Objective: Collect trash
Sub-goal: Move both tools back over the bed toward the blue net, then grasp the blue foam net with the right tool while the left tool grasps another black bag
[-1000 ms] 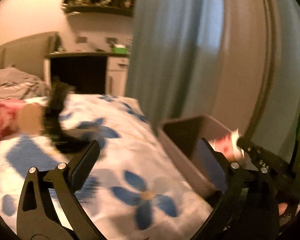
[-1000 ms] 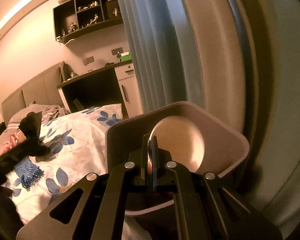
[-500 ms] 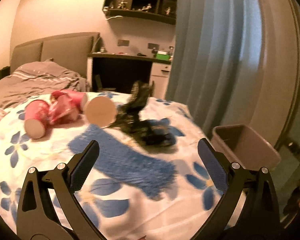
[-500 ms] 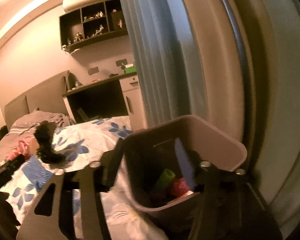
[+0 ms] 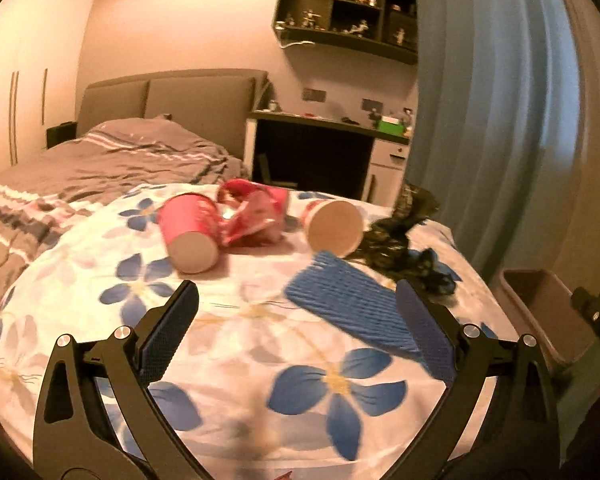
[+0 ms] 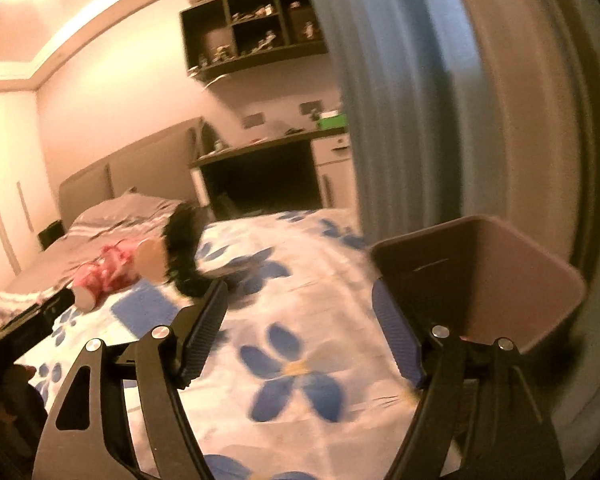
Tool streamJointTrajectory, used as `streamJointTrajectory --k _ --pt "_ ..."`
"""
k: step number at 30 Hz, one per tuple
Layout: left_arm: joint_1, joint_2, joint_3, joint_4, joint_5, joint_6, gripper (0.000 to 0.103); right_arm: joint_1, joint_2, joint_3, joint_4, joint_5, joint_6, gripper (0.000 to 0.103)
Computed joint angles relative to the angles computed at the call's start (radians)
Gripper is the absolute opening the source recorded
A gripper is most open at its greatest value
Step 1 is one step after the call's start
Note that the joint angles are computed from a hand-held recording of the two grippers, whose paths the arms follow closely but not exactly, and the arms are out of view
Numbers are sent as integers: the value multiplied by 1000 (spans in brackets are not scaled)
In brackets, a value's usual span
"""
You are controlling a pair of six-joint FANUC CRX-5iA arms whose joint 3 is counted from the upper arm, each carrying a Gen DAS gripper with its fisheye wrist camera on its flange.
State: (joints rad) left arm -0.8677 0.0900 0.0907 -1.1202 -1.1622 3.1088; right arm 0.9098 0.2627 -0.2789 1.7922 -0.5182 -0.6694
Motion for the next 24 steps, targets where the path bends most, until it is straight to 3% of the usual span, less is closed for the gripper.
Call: streamJointTrajectory --k 6,13,24 --pt "-5 -33 -38 -22 -29 31 97 32 82 92 -94 73 131 74" --pt "-14 -64 -72 -52 -48 63 97 87 181 215 -282 88 371 78" --pt "-3 -99 -107 -57 -40 81 97 153 309 448 -747 42 857 78"
